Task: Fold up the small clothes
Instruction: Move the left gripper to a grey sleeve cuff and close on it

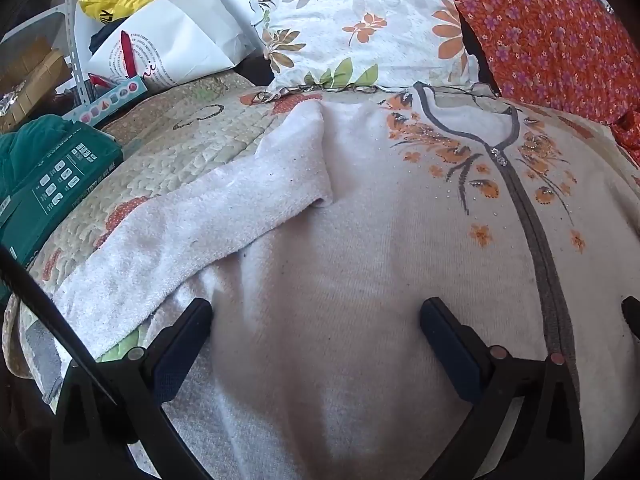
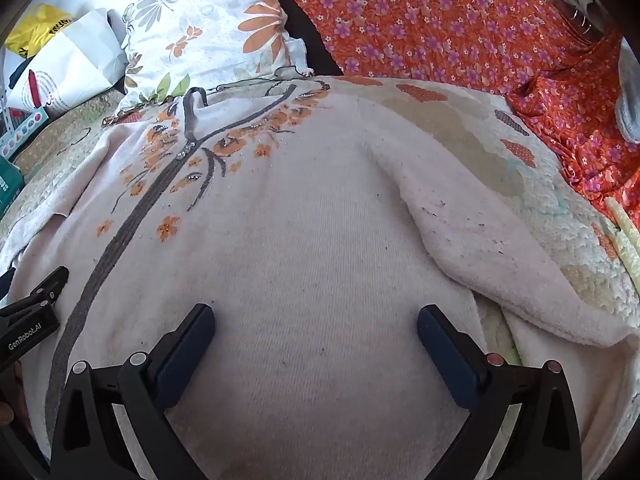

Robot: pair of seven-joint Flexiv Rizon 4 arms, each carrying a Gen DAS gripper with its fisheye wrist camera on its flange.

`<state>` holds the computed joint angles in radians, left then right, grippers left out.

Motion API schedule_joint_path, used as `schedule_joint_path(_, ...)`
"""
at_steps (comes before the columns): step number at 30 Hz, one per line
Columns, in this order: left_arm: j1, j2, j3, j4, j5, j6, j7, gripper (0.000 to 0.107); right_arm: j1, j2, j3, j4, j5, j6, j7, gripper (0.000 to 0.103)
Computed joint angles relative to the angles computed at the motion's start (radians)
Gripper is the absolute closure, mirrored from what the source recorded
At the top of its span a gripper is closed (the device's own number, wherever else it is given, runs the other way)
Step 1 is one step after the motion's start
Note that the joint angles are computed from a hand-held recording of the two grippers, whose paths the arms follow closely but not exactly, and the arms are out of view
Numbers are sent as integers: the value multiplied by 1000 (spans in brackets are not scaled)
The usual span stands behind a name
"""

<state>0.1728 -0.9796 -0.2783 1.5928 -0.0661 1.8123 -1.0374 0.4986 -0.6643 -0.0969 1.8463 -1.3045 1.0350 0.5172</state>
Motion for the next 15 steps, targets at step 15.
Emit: schedule_joint_path(15, 48, 105, -22, 39, -44, -174, 106, 15, -10, 2, 9, 6, -53, 3, 46, 0)
